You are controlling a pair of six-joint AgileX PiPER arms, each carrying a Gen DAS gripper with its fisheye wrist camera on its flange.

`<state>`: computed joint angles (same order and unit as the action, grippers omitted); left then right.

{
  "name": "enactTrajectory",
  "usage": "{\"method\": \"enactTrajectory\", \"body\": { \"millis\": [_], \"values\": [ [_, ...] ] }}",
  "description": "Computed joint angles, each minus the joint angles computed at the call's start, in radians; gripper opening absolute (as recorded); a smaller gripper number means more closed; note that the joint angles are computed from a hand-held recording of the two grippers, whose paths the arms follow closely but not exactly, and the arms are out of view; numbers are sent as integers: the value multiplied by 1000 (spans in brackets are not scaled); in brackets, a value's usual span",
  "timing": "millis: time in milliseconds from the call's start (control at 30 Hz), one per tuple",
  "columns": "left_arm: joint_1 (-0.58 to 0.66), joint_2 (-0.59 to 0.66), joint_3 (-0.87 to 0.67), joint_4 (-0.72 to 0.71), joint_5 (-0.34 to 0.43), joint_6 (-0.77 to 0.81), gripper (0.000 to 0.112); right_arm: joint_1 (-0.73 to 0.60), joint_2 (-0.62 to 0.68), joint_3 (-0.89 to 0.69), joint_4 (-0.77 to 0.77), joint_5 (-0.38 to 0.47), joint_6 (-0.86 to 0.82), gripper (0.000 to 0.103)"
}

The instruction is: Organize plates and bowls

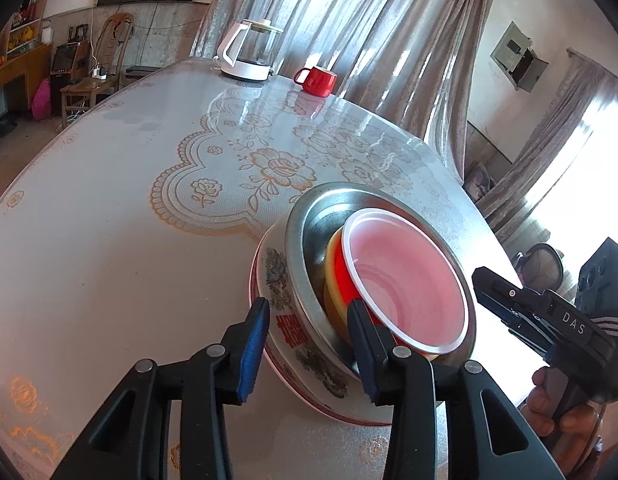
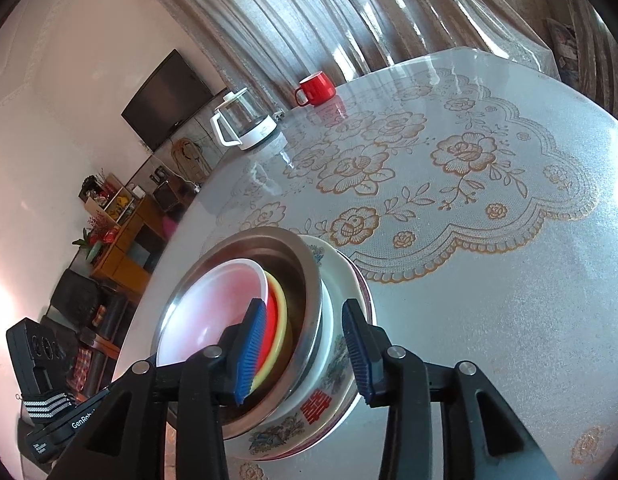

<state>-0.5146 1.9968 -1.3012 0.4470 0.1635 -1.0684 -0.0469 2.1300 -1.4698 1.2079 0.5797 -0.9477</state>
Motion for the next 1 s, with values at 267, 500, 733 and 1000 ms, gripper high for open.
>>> {"method": "enactTrajectory", "body": {
  "millis": [267,500,733,1000],
  "values": [
    [-10,-3,2,143,17,-134,44,73,8,-20,-134,-90,65,43],
    [-21,-14,19,328,35,-321,49,105,6,-8,-219,-146,103,43],
    [-67,-53,60,610,137,-610,58,111,-29,36,-174,-181,61,45],
    [-142,-94,104,750,315,-778,63,151,-113,144,-93,-328,-35,47]
  ]
}}
